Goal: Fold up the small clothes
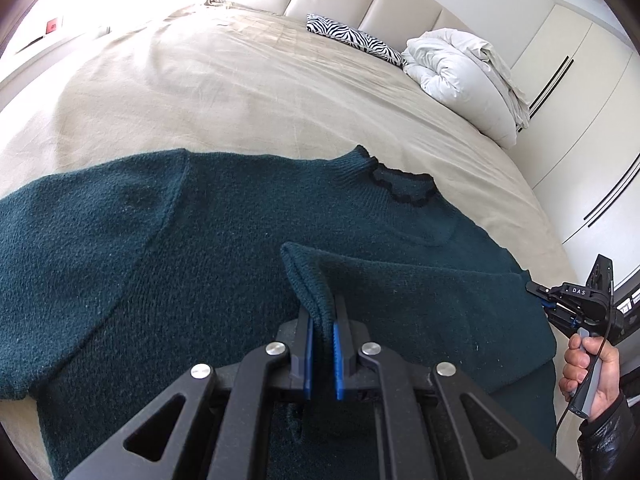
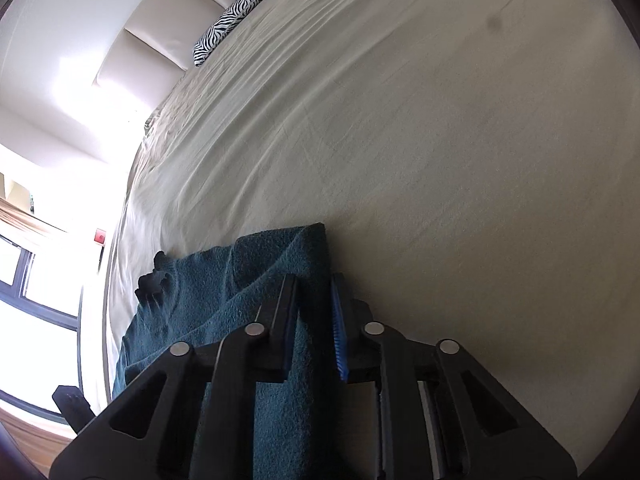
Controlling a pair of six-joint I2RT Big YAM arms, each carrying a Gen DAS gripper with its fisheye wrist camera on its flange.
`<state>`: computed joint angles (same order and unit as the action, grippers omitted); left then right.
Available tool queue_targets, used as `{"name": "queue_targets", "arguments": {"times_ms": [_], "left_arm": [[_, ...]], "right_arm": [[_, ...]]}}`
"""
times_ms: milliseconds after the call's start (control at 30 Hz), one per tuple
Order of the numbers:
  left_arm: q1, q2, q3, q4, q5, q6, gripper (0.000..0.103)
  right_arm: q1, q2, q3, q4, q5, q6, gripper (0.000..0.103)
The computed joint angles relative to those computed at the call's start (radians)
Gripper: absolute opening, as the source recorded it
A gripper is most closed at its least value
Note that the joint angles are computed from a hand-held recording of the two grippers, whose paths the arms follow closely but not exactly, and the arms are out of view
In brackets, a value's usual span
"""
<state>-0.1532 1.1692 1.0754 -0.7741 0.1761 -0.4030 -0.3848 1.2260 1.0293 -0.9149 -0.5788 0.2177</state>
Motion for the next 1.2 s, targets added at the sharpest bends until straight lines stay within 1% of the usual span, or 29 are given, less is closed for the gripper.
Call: {"name": "queue_targets", "arguments": {"times_ms": [67, 100, 167, 233, 300, 367, 400, 467, 500, 533, 567, 600, 633, 667, 700, 733, 767, 800, 867, 933, 1000, 1033, 1067, 1100, 1133, 1200], "left_arm": [[0.0, 0.003, -0.008, 0.005, -0.002, 0.009, 0.009], [0.003, 0.002, -0.018, 0.016, 0.003, 0.005, 0.009], [0.018, -0.004, -0.039, 0.042, 0.033, -0.015, 0.009], [0.028, -0.007, -0.047, 0.048, 0.05, -0.018, 0.01], [0.03, -0.009, -0.047, 0.046, 0.053, -0.008, 0.011], [0.039, -0.017, -0.059, 0.06, 0.07, -0.01, 0.011], [0.041, -0.021, -0.066, 0.069, 0.076, -0.014, 0.011], [0.042, -0.028, -0.075, 0.079, 0.077, -0.015, 0.012], [0.042, -0.028, -0.075, 0.078, 0.074, -0.011, 0.012], [0.039, -0.028, -0.073, 0.075, 0.068, -0.009, 0.012], [0.036, -0.029, -0.073, 0.074, 0.065, -0.009, 0.012], [0.036, -0.03, -0.073, 0.074, 0.065, -0.013, 0.012], [0.034, -0.032, -0.074, 0.075, 0.063, -0.018, 0.012], [0.031, -0.033, -0.074, 0.076, 0.061, -0.022, 0.012], [0.028, -0.035, -0.075, 0.075, 0.057, -0.024, 0.012], [0.025, -0.036, -0.074, 0.074, 0.054, -0.026, 0.013], [0.024, -0.035, -0.071, 0.07, 0.054, -0.025, 0.013], [0.025, -0.034, -0.07, 0.071, 0.057, -0.023, 0.013], [0.032, -0.034, -0.074, 0.077, 0.071, -0.026, 0.013], [0.038, -0.042, -0.09, 0.092, 0.081, -0.027, 0.013], [0.039, -0.045, -0.097, 0.105, 0.083, -0.027, 0.014], [0.039, -0.045, -0.101, 0.11, 0.082, -0.028, 0.015], [0.041, -0.047, -0.104, 0.114, 0.084, -0.029, 0.015], [0.043, -0.047, -0.105, 0.116, 0.087, -0.029, 0.015], [0.044, -0.046, -0.106, 0.119, 0.09, -0.031, 0.015], [0.046, -0.047, -0.108, 0.122, 0.098, -0.036, 0.015]], "right_arm": [[0.022, -0.004, -0.003, 0.018, 0.046, -0.003, 0.006], [0.033, -0.008, -0.013, 0.035, 0.065, 0.012, 0.005], [0.023, 0.005, -0.023, 0.067, 0.056, 0.045, 0.004], [0.007, 0.018, -0.042, 0.11, 0.021, 0.068, 0.003], [0.004, 0.005, -0.05, 0.12, 0.001, 0.046, 0.004], [0.003, -0.029, -0.042, 0.069, 0.019, 0.004, 0.005], [-0.002, -0.067, -0.045, 0.051, 0.036, -0.005, 0.009], [-0.031, -0.156, -0.06, 0.023, 0.026, -0.021, 0.009], [-0.046, -0.193, -0.063, -0.011, -0.006, -0.04, 0.012], [-0.06, -0.218, -0.059, -0.068, -0.05, -0.068, 0.015], [-0.07, -0.239, -0.059, -0.129, -0.098, -0.084, 0.016], [-0.076, -0.258, -0.066, -0.181, -0.147, -0.089, 0.017], [-0.074, -0.272, -0.077, -0.223, -0.176, -0.09, 0.018], [-0.066, -0.282, -0.09, -0.252, -0.188, -0.084, 0.018], [-0.053, -0.289, -0.112, -0.252, -0.205, -0.061, 0.018], [-0.036, -0.289, -0.134, -0.242, -0.218, -0.034, 0.018], [-0.018, -0.287, -0.151, -0.225, -0.208, -0.006, 0.018], [-0.003, -0.289, -0.176, -0.197, -0.198, 0.028, 0.018], [0.01, -0.281, -0.222, -0.122, -0.22, 0.116, 0.018], [-0.018, -0.295, -0.281, 0.008, -0.25, 0.229, 0.018], [-0.071, -0.313, -0.319, 0.099, -0.247, 0.298, 0.017], [-0.093, -0.307, -0.336, 0.128, -0.277, 0.328, 0.014], [-0.112, -0.296, -0.351, 0.152, -0.316, 0.35, 0.014], [-0.113, -0.294, -0.358, 0.168, -0.32, 0.354, 0.011], [-0.104, -0.302, -0.358, 0.167, -0.302, 0.337, 0.011], [-0.08, -0.324, -0.361, 0.177, -0.261, 0.351, 0.011]]}}
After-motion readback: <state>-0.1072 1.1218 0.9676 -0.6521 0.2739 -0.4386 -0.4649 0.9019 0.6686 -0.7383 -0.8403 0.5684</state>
